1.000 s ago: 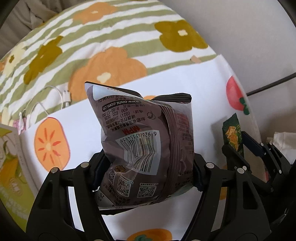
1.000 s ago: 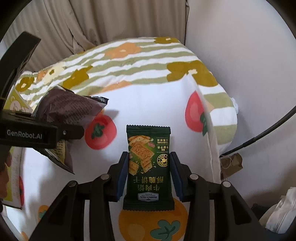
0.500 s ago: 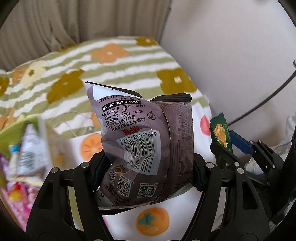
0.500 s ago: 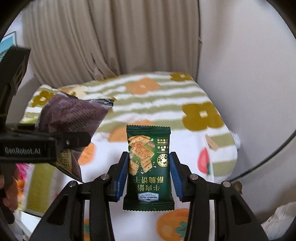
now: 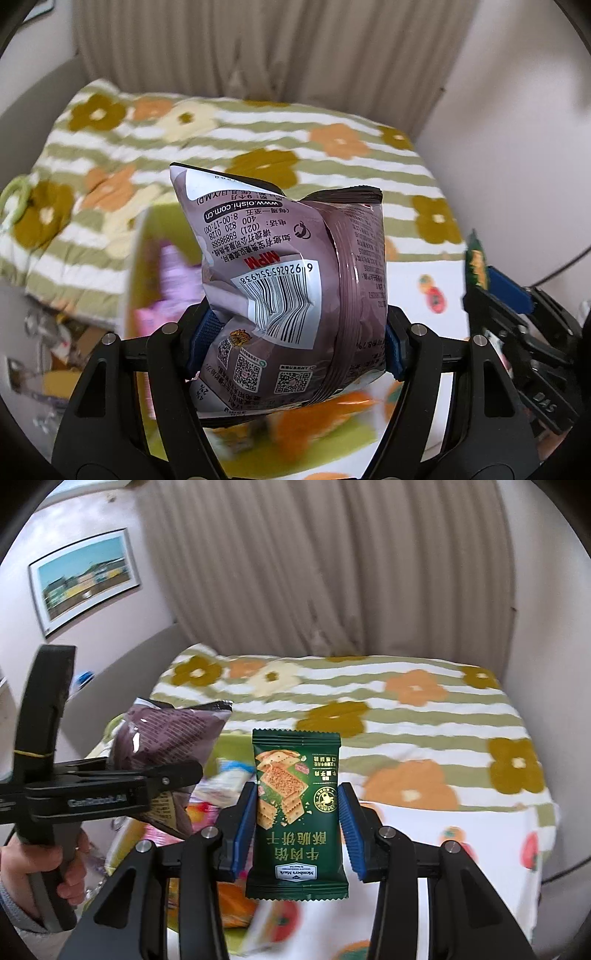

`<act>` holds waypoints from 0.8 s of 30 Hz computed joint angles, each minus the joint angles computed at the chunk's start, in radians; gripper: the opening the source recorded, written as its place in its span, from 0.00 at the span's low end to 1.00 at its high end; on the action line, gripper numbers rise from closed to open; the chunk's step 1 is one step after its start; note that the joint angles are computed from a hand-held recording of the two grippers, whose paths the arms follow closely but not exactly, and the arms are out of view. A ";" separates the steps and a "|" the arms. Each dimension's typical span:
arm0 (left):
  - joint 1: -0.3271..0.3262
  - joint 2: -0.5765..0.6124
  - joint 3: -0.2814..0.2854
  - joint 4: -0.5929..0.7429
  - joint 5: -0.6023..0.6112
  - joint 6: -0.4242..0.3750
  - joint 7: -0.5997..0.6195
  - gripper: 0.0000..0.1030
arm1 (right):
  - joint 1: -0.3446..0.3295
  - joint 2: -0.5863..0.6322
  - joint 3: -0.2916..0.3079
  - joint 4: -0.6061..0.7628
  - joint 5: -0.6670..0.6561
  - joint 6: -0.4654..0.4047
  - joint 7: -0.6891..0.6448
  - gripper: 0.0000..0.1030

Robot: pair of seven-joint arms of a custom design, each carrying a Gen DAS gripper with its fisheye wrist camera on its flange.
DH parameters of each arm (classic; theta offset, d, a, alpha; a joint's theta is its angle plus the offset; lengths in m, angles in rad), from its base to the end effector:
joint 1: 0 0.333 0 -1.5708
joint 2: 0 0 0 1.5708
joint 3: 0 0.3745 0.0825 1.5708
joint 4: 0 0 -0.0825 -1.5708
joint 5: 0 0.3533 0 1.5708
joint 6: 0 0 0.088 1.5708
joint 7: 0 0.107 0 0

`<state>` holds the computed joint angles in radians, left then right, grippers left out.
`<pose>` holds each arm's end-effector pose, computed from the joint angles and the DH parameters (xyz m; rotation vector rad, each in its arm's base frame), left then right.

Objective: Organize snacks
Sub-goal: 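Carry the purple bag and green packet into the box and release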

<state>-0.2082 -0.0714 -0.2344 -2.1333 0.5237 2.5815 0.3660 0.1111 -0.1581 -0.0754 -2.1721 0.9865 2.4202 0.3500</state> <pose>0.4780 -0.2403 0.5661 -2.2144 1.4942 -0.7122 0.5008 0.0193 0.5770 -2.0280 1.0503 -0.2491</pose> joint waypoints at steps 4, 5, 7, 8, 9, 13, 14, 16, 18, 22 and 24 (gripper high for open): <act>0.030 -0.039 0.043 -0.097 -0.075 0.062 0.089 0.67 | 0.043 -0.009 0.044 -0.036 0.010 0.041 0.030 0.39; 0.038 -0.039 0.050 -0.114 -0.089 0.084 0.110 0.68 | 0.055 -0.008 0.053 -0.047 0.015 0.063 0.038 0.39; 0.050 -0.032 0.059 -0.136 -0.115 0.127 0.160 0.78 | 0.071 -0.004 0.062 -0.063 0.018 0.090 0.060 0.39; 0.055 -0.024 0.060 -0.133 -0.122 0.122 0.182 0.92 | 0.077 -0.003 0.065 -0.072 0.016 0.101 0.076 0.39; 0.061 -0.018 0.058 -0.128 -0.119 0.111 0.196 0.99 | 0.081 -0.003 0.066 -0.078 0.009 0.109 0.093 0.39; 0.072 -0.024 0.051 -0.154 -0.105 0.118 0.207 1.00 | 0.093 -0.006 0.072 -0.090 -0.039 0.125 0.161 0.39; 0.073 -0.034 0.050 -0.170 -0.109 0.127 0.203 1.00 | 0.096 -0.007 0.070 -0.090 -0.047 0.128 0.167 0.39; 0.076 -0.063 0.043 -0.208 -0.113 0.129 0.167 0.99 | 0.099 -0.010 0.066 -0.091 -0.058 0.123 0.174 0.39; 0.080 -0.094 0.036 -0.244 -0.105 0.143 0.135 0.99 | 0.104 -0.016 0.068 -0.091 -0.067 0.121 0.189 0.39; 0.084 -0.138 0.010 -0.268 -0.067 0.108 0.102 1.00 | 0.121 -0.035 0.070 -0.106 -0.061 0.127 0.190 0.39; 0.089 -0.154 -0.002 -0.277 -0.032 0.078 0.084 1.00 | 0.131 -0.031 0.074 -0.106 -0.061 0.131 0.196 0.39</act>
<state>-0.1188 -0.2258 -0.2361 -2.4105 0.4918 2.6593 0.4501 0.2416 -0.1892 -0.0016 -2.2781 0.9254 2.5514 0.5463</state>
